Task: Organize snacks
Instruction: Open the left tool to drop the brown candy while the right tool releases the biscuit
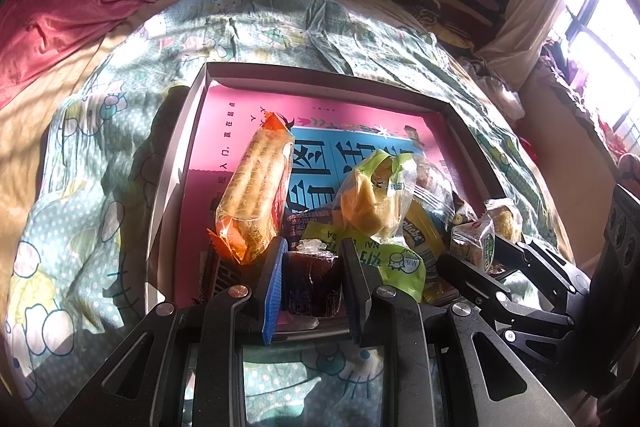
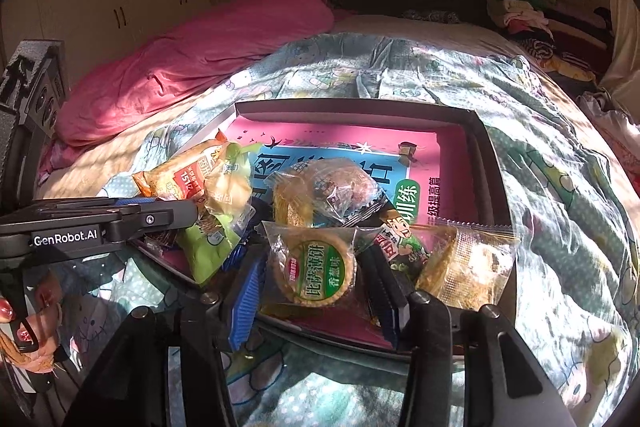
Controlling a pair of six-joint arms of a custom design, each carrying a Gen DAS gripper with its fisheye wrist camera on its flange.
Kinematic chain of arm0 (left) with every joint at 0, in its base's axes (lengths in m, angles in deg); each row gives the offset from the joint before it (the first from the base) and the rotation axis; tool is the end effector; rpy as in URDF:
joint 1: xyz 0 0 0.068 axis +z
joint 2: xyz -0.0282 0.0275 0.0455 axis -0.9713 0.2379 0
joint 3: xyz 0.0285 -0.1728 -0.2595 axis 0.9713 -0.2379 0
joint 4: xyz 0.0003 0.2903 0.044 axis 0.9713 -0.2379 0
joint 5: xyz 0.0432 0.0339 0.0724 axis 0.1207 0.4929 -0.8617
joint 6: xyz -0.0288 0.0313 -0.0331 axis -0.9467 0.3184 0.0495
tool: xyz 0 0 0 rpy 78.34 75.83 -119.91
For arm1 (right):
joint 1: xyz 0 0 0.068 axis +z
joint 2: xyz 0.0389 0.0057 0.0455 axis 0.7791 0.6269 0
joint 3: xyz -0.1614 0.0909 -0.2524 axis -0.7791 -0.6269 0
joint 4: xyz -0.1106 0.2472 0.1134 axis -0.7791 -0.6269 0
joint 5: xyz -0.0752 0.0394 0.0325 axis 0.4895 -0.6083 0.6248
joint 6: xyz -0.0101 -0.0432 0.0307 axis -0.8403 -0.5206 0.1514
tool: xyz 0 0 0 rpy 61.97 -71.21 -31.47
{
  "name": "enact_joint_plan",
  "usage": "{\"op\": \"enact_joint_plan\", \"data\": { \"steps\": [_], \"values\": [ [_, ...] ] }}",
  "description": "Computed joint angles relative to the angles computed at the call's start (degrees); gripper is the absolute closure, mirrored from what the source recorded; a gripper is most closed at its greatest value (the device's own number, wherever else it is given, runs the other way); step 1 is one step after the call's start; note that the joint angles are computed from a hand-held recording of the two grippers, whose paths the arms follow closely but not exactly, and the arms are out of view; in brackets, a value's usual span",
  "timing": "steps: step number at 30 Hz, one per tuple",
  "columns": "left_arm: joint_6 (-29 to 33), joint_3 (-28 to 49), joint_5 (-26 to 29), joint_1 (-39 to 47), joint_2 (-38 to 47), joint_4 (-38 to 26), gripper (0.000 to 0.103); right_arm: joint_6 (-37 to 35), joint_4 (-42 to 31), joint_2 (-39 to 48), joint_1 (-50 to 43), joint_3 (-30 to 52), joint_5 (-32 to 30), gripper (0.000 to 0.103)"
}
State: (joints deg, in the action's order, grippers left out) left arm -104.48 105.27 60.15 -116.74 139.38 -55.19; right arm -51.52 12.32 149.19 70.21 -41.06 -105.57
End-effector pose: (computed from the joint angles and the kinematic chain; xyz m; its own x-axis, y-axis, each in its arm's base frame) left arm 0.2274 -0.1750 0.2026 -0.6966 -0.4456 -0.5622 -0.3507 0.8952 -0.2751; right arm 0.3209 0.1277 0.1800 -0.5128 -0.4600 -0.7249 -0.7574 0.6400 0.1298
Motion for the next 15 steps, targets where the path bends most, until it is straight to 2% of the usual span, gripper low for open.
{"op": "enact_joint_plan", "data": {
  "steps": [11, 15],
  "values": [
    [0.6, 0.3, -0.5, -0.3, -0.7, -0.7, 0.075, 0.1, 0.3, -0.8, 0.1, -0.7, 0.6, 0.050],
    [0.8, 1.0, -2.1, -1.2, -1.0, -1.9, 0.064, 0.0, 0.8, -1.5, 0.0, -1.1, 0.4, 0.045]
  ]
}}
